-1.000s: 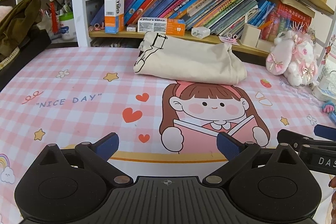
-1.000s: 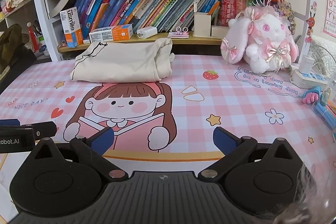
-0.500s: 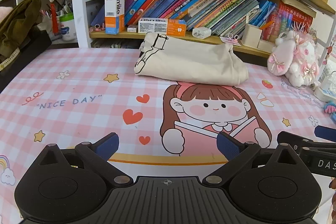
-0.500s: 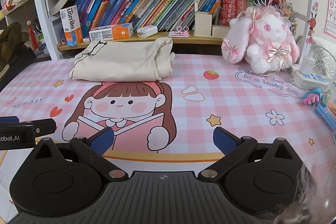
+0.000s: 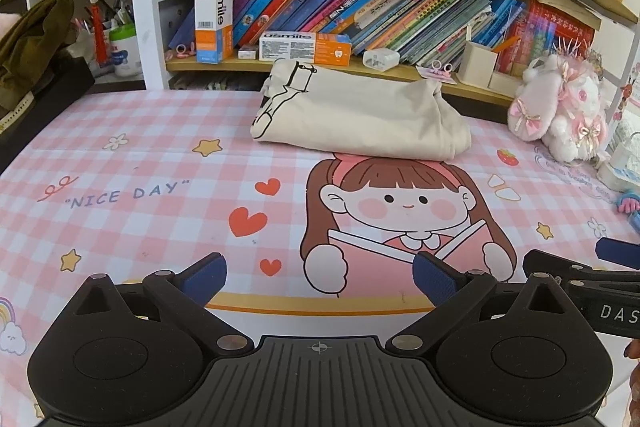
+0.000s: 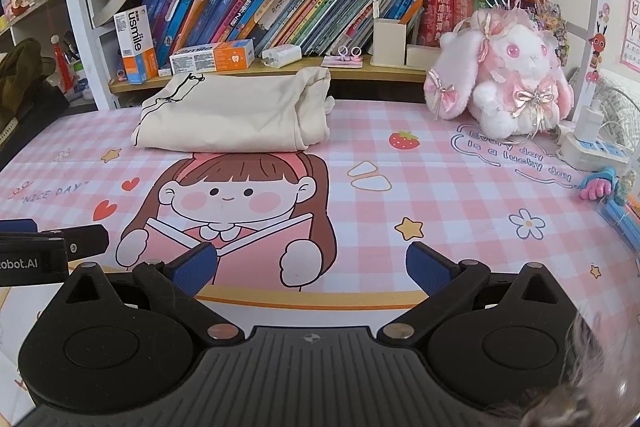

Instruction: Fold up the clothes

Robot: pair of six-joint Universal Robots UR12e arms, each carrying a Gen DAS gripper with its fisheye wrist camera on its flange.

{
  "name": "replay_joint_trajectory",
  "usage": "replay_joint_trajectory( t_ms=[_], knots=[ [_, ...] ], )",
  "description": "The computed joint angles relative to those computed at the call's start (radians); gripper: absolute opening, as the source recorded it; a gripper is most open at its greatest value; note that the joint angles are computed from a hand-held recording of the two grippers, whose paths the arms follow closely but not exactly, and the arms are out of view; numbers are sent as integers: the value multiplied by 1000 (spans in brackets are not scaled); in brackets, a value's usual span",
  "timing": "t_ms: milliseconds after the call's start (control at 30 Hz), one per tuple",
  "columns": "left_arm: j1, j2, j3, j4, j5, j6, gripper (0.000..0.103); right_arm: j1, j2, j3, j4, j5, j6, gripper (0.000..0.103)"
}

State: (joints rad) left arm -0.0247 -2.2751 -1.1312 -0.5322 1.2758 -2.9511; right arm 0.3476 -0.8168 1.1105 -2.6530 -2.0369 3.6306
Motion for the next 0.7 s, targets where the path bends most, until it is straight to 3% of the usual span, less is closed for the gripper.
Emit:
replay_joint_trajectory(
  t_ms=[700],
  knots=[
    [-7, -10, 16, -19, 23, 35, 101, -9, 5, -7, 24, 27, 10, 102]
  ],
)
